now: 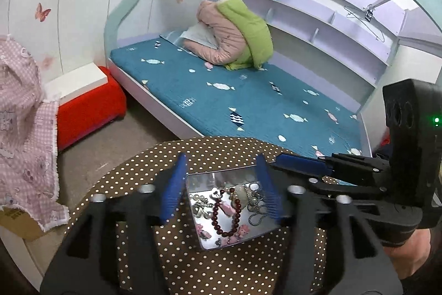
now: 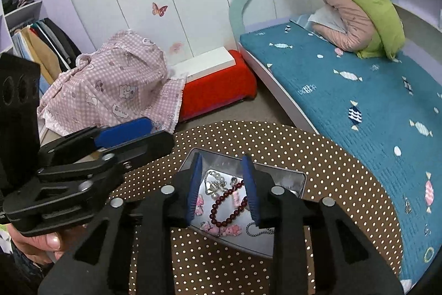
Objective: Organize jewelry
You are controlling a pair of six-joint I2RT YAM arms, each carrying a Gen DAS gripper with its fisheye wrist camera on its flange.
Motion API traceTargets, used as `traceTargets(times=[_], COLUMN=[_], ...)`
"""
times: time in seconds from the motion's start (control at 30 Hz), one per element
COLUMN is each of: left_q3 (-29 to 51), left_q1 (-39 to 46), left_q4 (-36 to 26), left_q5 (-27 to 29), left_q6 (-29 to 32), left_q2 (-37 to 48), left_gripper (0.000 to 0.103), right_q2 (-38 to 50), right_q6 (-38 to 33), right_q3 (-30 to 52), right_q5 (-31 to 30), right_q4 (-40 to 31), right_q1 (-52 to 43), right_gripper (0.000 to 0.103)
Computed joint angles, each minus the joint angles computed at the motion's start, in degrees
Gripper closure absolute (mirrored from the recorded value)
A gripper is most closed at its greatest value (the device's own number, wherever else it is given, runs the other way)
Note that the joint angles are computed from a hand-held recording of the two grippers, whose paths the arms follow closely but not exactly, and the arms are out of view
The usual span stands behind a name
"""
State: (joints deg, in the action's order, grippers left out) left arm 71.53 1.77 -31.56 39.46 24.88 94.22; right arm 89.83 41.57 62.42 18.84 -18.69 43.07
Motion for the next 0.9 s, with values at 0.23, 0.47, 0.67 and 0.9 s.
traceTargets(times=[0.23,0.47,0.67,0.9], left_q3=[-3.1,-9.4,-15.2,-18.7], left_q1=[5.0,9.9,16.8,30.4], left_q4=[1.5,3.4,2.2,-5.9], left_q5=[2.0,2.2,4.8,14.3], left_q6=[-0.8,-0.8,1.9,11.0], left_q2=[-5.3,-15.0,-26.0,-35.5], left_gripper=[0.011,0.006,0.005,0.005], right_q2=[-4.6,-6.9,-7.1,-1.3], right_q6=[4.8,12.4,22.6,47.2], right_q3=[-2.6,-1.8,3.2,13.5], right_q5=[8.8,16.7,27.9,39.4], right_q4=[-2.7,-9.8,-22.4,-47.9], right_q1=[3.5,8.9,18.3,32.8], right_gripper=[0.008,0.008,0.008,0.008])
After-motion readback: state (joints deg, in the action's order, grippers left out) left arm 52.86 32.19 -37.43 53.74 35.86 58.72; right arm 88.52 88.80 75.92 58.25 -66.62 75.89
